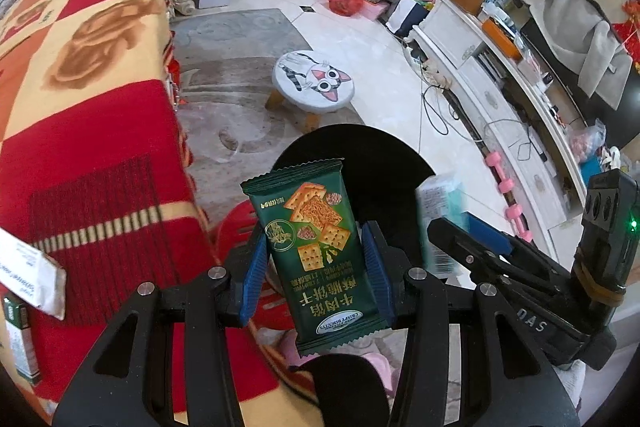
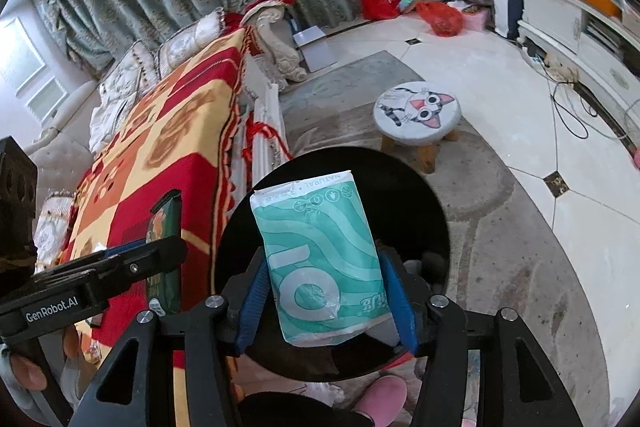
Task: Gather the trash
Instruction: 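Open both tools above the bin to drop packet and tissue pack, then move both open tools back over the trash on the bed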
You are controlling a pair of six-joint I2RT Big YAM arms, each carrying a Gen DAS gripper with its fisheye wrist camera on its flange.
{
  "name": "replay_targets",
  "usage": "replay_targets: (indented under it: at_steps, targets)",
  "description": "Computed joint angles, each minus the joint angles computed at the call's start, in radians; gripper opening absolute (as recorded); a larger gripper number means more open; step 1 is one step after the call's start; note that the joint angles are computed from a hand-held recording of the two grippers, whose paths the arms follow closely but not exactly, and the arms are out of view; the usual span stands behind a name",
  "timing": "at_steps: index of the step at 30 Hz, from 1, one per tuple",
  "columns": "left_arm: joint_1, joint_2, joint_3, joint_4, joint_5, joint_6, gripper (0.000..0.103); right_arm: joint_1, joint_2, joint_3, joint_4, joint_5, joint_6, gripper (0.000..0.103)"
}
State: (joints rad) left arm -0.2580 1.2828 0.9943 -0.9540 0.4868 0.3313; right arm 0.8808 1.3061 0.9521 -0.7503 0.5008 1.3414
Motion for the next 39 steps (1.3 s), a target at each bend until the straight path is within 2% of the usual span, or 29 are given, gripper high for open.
replay_targets:
  at_steps: [2, 3, 5, 13, 20, 28, 39]
  targets:
    - [0.002, 0.005, 0.003, -0.003, 0.042, -0.004, 0.046, 0.001, -0.014, -0.012, 0.004, 0.017, 0.014, 0.070]
    - [0.002, 0.006, 0.004, -0.003, 0.047, -0.008, 0.047, 0.002, -0.017, -0.015, 0.006, 0.021, 0.019, 0.071]
    - [-0.002, 0.004, 0.002, 0.008, 0.037, -0.018, 0.054, 0.003, -0.022, -0.020, 0.004, 0.022, 0.029, 0.071]
    - [0.027, -0.016, -0.003, 0.002, 0.007, 0.003, 0.054, 0.010, 0.015, -0.001, 0.031, -0.014, 0.004, 0.071]
    - [0.073, -0.066, -0.023, 0.002, -0.008, 0.037, 0.054, 0.030, 0.051, 0.048, 0.012, -0.012, -0.017, 0.071]
    - [0.164, -0.126, -0.044, 0.007, -0.023, 0.081, 0.054, 0.056, 0.091, 0.115, -0.016, 0.001, -0.038, 0.071]
    - [0.336, -0.163, -0.053, 0.010, -0.021, 0.179, 0.054, 0.092, 0.218, 0.267, 0.002, -0.028, -0.138, 0.071]
